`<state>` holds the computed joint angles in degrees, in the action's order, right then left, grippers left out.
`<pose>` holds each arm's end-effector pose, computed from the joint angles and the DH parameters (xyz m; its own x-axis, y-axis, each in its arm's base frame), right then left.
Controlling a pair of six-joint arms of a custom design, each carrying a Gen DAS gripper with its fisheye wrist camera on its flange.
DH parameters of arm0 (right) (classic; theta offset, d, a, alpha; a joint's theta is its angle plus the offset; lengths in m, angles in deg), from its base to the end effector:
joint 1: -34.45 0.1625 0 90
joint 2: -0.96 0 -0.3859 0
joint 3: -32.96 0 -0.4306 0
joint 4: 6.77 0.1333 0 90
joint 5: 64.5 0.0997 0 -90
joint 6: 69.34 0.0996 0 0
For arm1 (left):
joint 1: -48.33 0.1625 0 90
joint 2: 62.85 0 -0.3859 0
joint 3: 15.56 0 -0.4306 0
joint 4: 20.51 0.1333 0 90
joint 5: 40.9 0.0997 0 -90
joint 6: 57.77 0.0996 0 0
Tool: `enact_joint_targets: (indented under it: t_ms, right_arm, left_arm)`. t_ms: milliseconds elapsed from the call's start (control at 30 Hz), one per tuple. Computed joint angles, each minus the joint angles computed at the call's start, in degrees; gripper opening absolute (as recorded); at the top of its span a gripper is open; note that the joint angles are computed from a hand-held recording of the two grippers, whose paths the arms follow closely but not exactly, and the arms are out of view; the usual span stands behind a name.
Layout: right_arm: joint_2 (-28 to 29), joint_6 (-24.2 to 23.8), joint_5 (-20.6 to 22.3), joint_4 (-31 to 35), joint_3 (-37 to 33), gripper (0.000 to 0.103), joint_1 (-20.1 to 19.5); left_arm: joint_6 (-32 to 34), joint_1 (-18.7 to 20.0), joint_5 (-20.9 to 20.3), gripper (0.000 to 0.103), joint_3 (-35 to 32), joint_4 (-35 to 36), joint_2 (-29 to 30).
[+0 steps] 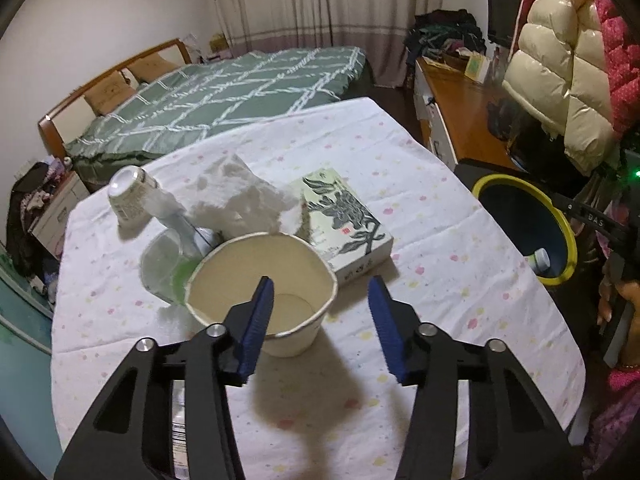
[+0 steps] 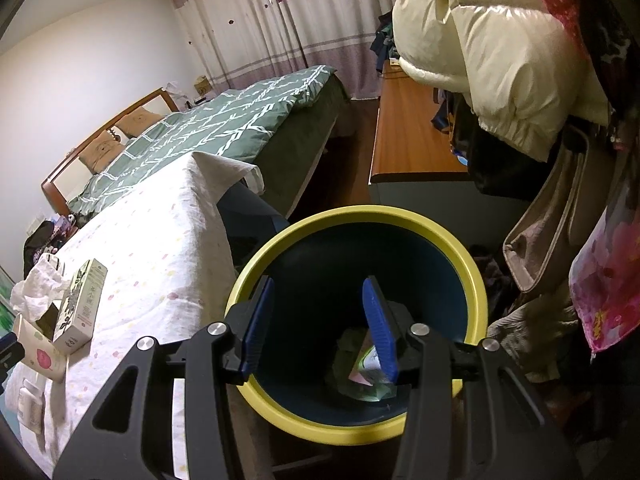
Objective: Collect trash
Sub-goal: 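Reach the left tool to the white paper cup and grasp its rim, then carry the paper cup with the left tool over the bin and drop it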
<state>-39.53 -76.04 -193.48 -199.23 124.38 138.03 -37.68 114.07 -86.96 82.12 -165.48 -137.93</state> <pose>0.2301 -0.6517 0.1087 -0.8483 0.2236 0.4800 -0.2467 0.6351 -0.7319 -0.0700 -0.6480 0.3627 -0.6407 0.2243 -0.7343 0.6038 0.7379 -0.3015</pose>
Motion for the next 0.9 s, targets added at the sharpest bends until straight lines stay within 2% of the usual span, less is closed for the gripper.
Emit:
enact_joint_targets:
  t_ms: [267, 333, 567, 767, 900]
  right_arm:
    - [-0.66, 0.45, 1.11, -0.36, 1.11, 0.044, -0.48]
    - [-0.88, 0.66, 1.49, -0.42, 1.5, 0.044, -0.57]
    - [-2.05, 1.41, 2.82, -1.13, 3.68, 0.044, -0.77]
    - [-3.3, 1.84, 3.9, -2.22, 5.87, 0.044, -0.69]
    - [-4.4, 1.49, 3.8, -4.06, 8.05, 0.044, -0.32]
  left_arm:
    - [-1.63, 0.18, 1.28, 0.025, -0.74, 2.21, 1.07]
    - [-1.86, 0.25, 1.15, 0.014, -0.73, 2.62, 1.05]
    - [-1.56, -0.77, 0.64, 0.01, 0.88, 1.95, -0.31]
    - [-0.35, -3.77, -2.73, 0.01, 3.97, 2.23, -3.22]
    - [0.93, -5.9, -5.03, 0.01, 4.44, 2.01, -3.15]
